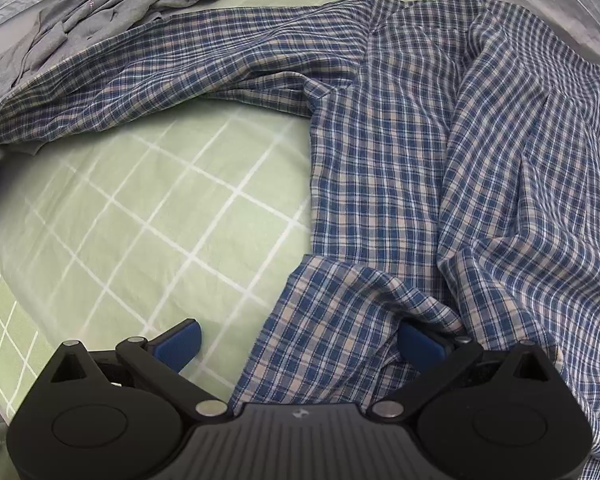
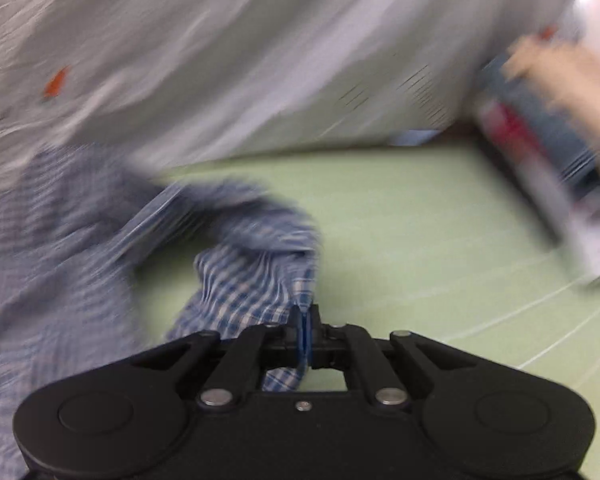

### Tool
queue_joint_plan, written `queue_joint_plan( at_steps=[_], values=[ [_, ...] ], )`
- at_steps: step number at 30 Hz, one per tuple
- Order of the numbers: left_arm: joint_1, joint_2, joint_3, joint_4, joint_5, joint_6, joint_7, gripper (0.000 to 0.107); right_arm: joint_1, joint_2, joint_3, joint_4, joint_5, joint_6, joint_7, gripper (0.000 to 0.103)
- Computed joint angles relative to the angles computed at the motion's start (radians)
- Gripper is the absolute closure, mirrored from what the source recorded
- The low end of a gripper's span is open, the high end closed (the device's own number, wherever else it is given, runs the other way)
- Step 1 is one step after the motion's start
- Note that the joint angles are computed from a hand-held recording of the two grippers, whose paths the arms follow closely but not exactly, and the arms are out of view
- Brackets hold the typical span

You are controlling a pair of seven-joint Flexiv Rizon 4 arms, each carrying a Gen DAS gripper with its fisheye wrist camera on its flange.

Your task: Fold clothes

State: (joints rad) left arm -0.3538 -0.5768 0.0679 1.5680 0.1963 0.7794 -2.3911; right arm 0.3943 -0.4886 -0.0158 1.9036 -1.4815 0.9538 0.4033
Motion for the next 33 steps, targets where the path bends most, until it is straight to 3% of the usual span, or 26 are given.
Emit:
queue_joint_plan(
  at_steps=[3,6,8,13,17,21,23,26,33],
  values=[
    [0.001,0.005,0.002,0.011,0.005,0.014,-0.003,0.004,0.040,0.082,-0.011,0.045,-0.065,-0.205,-0.030,0.101],
    [-0.003,0.013,0.006,0.023,0.012,0.023,-0.012,0.004,0.049,0.119,0.021,0.071,-0.129,-0.326,-0.040,0.101],
    [-0.007,0.015,0.008,0.026,0.018,0.026,-0.020,0.004,0.038,0.106,0.052,0.074,-0.092,-0.312,-0.086,0.100],
    [-0.009,0.018,0.008,0.036,0.029,0.037,-0.026,0.004,0.014,0.031,0.100,0.082,0.170,-0.097,-0.138,0.099],
    [-0.012,0.021,0.007,0.040,0.032,0.038,-0.030,0.004,0.035,0.067,0.062,0.143,0.123,-0.016,0.035,0.071],
    [-0.011,0.019,0.007,0.038,0.033,0.040,-0.029,0.004,0.024,0.106,0.046,0.184,0.063,-0.040,0.240,0.061],
    [-0.011,0.017,0.007,0.037,0.034,0.041,-0.028,0.004,0.015,0.122,0.055,0.211,0.084,-0.081,0.329,0.047],
    [-0.011,0.015,0.007,0.035,0.034,0.043,-0.026,0.004,0.010,0.117,0.071,0.219,0.199,-0.163,0.289,0.043],
    [-0.012,0.013,0.008,0.031,0.032,0.039,-0.029,0.004,-0.032,0.112,0.057,0.260,0.229,-0.118,0.261,0.048]
  ],
)
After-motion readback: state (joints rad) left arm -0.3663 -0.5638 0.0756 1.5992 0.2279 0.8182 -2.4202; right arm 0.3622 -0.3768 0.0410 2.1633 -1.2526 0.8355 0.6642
